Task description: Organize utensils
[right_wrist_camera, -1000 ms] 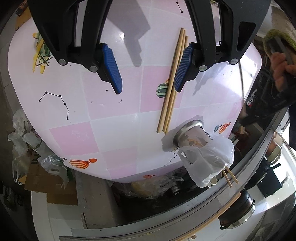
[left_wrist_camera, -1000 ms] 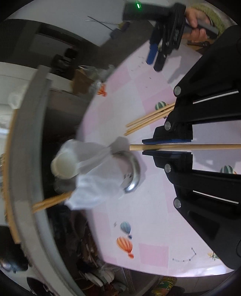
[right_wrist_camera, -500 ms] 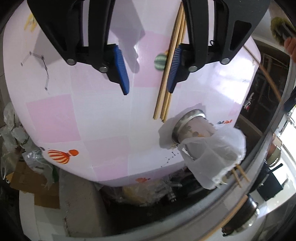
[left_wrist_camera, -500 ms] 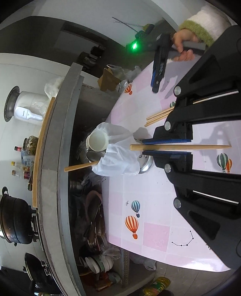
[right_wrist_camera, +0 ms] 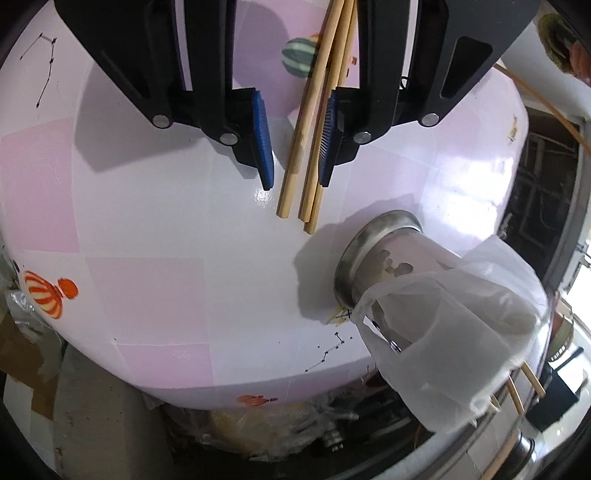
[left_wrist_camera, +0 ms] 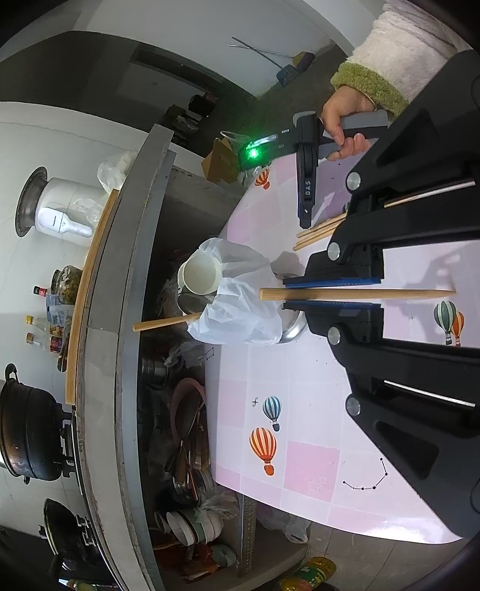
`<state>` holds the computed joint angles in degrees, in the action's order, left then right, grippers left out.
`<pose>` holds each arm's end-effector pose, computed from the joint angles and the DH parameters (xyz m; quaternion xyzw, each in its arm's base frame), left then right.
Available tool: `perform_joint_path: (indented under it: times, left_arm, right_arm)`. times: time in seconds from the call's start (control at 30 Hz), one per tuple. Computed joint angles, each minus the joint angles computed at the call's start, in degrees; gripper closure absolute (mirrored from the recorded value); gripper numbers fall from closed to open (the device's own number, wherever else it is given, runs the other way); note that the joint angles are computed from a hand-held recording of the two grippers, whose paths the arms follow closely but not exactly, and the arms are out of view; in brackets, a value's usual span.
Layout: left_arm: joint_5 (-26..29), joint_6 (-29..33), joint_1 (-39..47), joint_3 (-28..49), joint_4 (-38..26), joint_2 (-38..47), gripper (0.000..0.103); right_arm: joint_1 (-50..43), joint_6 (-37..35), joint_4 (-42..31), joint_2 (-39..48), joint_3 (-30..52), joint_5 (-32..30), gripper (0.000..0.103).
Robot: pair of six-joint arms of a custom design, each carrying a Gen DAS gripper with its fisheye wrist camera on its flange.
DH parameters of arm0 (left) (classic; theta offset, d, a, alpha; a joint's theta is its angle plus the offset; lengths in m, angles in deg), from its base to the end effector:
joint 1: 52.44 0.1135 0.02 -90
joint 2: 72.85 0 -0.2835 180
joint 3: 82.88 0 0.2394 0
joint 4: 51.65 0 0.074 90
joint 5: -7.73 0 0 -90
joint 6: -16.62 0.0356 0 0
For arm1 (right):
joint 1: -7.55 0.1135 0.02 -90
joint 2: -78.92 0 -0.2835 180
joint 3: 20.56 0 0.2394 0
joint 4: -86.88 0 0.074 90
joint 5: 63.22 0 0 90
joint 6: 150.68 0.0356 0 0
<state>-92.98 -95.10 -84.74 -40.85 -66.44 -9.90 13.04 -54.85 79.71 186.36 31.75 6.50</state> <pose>0.1753 -0.1030 0.2169 0.0393 0.8861 -0.1323 0.4424 0.2892 0.0402 0.0925 -0.0393 0.9559 0.1933 0.2176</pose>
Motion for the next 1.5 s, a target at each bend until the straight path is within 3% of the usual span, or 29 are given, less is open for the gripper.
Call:
perform_joint_path:
  times: [0.6,0.97,1.2,1.5]
  left_arm:
    - [0.85,0.20,1.01,-0.02,-0.21,-0.34,0.097]
    - [1.25,0.42,1.32,0.26,-0.35,-0.18,0.097]
    - [0.86,0.59,1.02,0.58,-0.21,0.30,0.097]
    - [0.15,0.51,0.26,0.65,-0.42,0.21,0.097]
  right_arm:
    - [3.70,-1.51,-4.40,4.97,6.70,5.22,0.088]
    - [4.08,-1.64,-1.79,3.57,4.14,5.89,0.096]
    - [1.01,-1.10,-0.01,-3.91,-0.79,2.96,0.096]
    - [-4.65,-2.31,-2.46,-23.97,-9.05,-2.74,0.096]
